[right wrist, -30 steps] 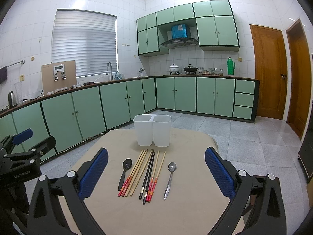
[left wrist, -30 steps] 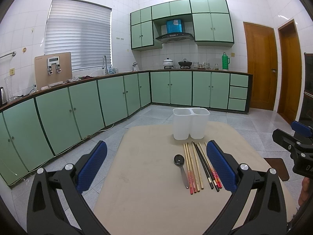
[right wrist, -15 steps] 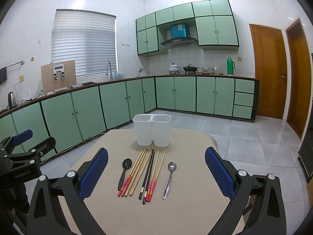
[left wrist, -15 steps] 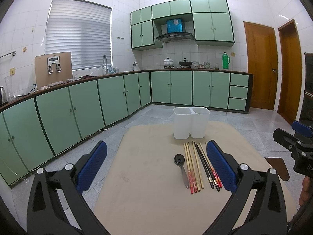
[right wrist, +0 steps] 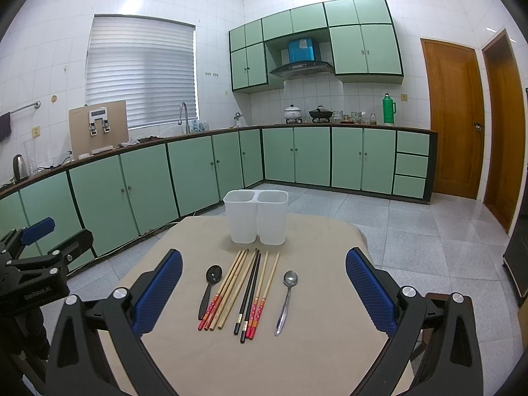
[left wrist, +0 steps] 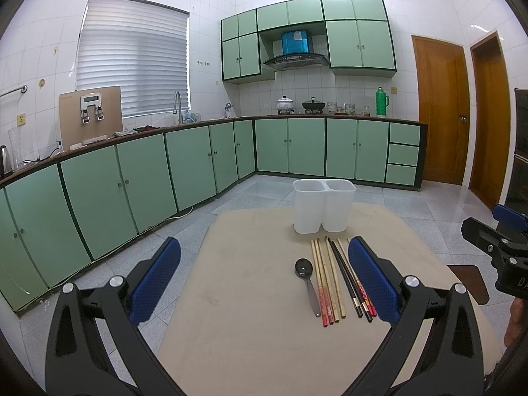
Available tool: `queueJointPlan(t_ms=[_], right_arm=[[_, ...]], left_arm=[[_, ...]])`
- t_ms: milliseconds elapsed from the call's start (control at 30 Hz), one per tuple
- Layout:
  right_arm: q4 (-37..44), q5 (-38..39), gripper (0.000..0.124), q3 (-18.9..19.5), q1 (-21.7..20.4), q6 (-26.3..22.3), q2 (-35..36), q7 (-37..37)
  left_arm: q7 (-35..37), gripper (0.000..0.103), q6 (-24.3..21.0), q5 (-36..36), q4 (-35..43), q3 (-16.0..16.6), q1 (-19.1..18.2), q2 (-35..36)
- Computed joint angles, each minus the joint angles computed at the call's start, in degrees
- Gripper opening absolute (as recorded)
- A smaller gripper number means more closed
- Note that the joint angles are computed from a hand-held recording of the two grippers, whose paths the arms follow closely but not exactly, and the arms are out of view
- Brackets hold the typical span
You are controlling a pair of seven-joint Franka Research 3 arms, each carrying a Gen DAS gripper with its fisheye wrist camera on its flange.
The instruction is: Organize utensils
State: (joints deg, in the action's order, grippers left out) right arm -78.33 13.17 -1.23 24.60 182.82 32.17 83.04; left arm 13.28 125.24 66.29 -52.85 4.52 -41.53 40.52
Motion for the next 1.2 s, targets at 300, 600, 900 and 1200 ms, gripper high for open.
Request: queueJointPlan(t_ms=[300, 600, 900, 1200], right_arm=[[0.19, 0.03, 0.097, -0.25, 0.2, -0.19, 0.07, 0.1], [0.25, -0.01, 0.097, -0.38, 0.37, -0.06, 0.46, 0.36], [1.09, 1.72, 0.097, 0.09, 0.0, 0.44, 1.9, -1.29], [8.76, -0.88, 0.097, -3.63, 1.28, -5.49, 6.8, 3.27]], left_arm=[[-1.18, 0.098, 0.53, 0.86, -2.43, -0.42, 0.39, -1.35], [-1.26, 0.098, 0.52, 0.86, -2.19, -0.76, 0.72, -0.96], [2.11, 0.098, -0.43, -2.08, 4.02, -0.18, 0.78, 2.97], [7.15, 0.098, -1.93, -7.45, 12.84, 1.36, 1.41, 8.85]])
